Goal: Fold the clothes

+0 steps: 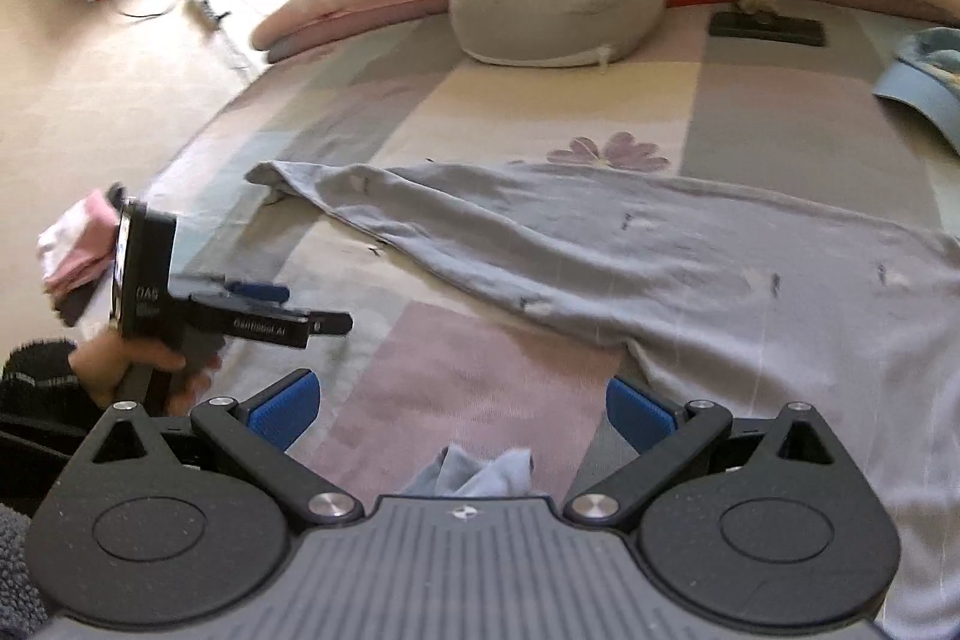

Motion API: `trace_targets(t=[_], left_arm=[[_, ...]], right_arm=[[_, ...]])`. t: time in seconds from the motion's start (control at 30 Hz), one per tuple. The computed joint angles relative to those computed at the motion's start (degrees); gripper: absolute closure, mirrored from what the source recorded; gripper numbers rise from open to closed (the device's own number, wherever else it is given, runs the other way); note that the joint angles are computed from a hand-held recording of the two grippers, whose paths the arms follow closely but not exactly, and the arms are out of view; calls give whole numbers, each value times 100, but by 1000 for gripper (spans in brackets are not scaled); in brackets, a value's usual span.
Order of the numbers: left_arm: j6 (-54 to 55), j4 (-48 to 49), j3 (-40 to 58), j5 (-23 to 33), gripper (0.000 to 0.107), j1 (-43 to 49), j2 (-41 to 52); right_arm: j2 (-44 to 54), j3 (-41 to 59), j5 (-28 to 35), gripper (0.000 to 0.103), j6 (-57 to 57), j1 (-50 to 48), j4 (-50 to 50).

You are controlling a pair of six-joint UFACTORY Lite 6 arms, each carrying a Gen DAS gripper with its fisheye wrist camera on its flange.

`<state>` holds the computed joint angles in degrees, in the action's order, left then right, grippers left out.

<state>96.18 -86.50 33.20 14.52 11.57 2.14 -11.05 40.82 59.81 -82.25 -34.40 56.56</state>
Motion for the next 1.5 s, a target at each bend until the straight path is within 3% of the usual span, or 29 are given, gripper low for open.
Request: trace_targets(t=[0.17,0.37,0.87,1.07,1.27,1.5], left_arm=[[-894,214,-106,356,5,346,-187],[-941,-9,341,426,5,565,218],[-761,416,3631,1617,5,1454,2820],[-661,58,4245,2050,5,1717,3443],[-366,-957,4541,2605,5,1974,3898],[-1628,-1446,5753,3923,7,2408,5345]], right_arm=[[1340,959,320,0,-336,111,94],[2099,1610,489,0,-66,466,129],[1214,865,-1060,0,1068,1697,273],[1085,836,-1483,0,1493,2182,165],[1510,1257,-1692,0,1875,2522,-88],[1909,1643,-1656,0,1912,2684,-162]])
